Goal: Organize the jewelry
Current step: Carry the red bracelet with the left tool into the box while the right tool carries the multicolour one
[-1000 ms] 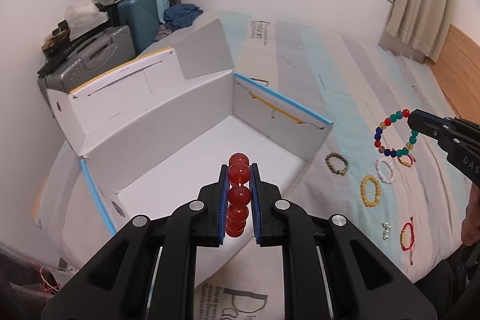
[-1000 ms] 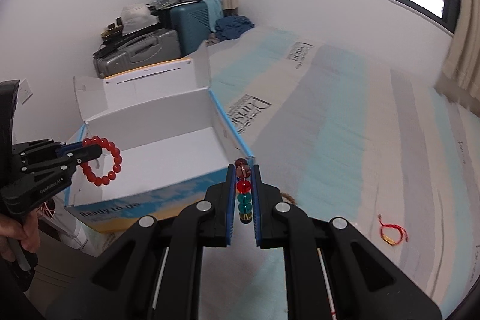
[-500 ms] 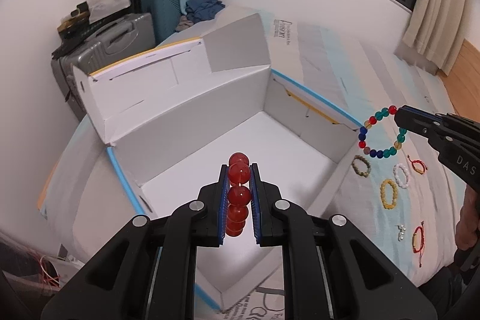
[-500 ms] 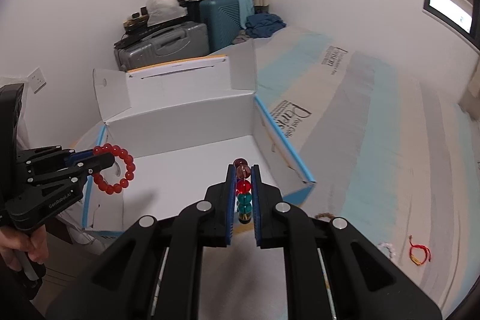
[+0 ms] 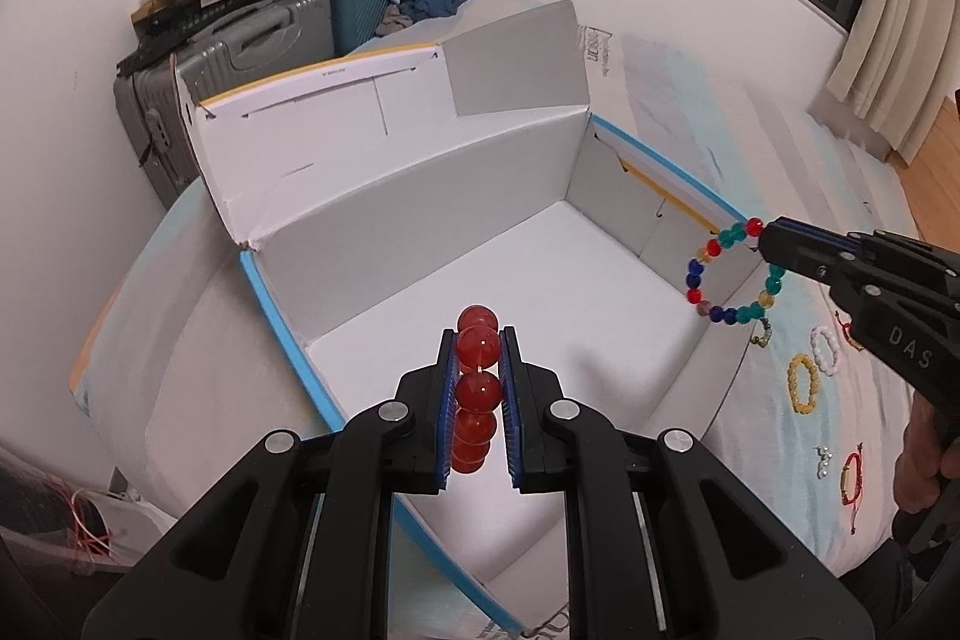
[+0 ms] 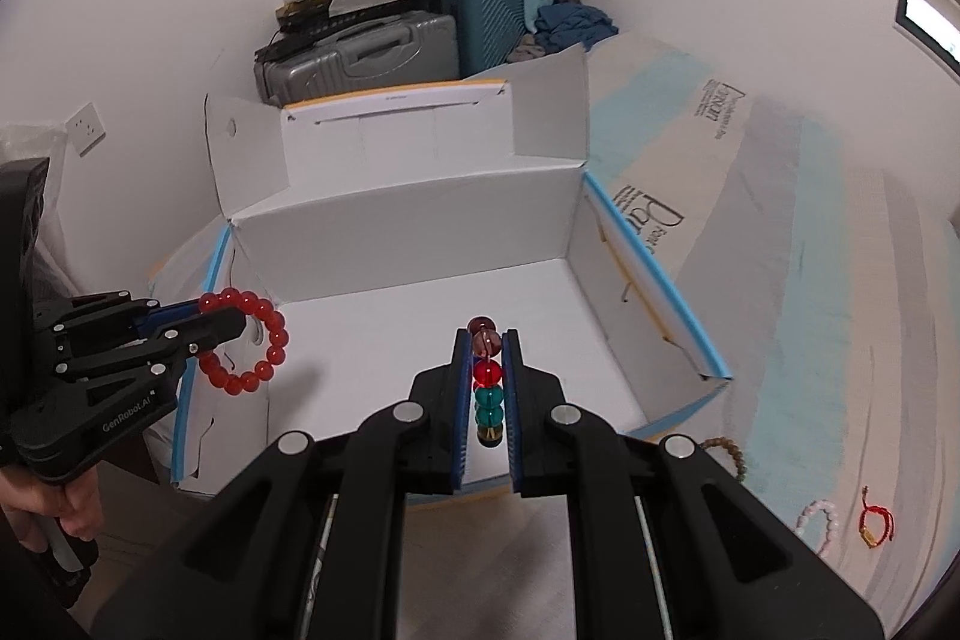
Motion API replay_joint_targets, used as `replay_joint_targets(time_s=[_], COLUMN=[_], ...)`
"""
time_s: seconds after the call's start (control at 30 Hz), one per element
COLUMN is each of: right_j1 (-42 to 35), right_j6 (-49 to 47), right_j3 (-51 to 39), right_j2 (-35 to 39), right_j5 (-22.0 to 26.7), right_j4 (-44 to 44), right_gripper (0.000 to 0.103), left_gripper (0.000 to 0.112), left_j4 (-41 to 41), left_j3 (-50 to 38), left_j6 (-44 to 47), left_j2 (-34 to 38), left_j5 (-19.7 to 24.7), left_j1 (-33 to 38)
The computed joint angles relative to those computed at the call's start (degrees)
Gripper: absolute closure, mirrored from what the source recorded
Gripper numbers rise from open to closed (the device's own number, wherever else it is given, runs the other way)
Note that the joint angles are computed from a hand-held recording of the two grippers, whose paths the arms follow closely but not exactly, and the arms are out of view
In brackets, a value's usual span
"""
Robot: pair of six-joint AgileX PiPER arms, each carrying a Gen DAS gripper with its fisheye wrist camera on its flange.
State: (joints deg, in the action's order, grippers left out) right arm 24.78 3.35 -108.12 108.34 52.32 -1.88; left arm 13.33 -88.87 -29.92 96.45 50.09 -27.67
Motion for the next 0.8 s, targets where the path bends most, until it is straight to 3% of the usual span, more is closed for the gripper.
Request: replay_joint_targets(time_s=[0.8], right_j1=[0.98], right_j6=[-1.34], right_j3=[-4.62], right_j2=[8.32], right_j5=[2.71], right_j4=[1.09], right_gripper=[0.094], left_gripper=[0.100], left_j4=[-5.68], left_j3=[2.86], left_j6=[4.57], left_j2=[3.35], left_j5=[-3.38], left_j1=[3.48])
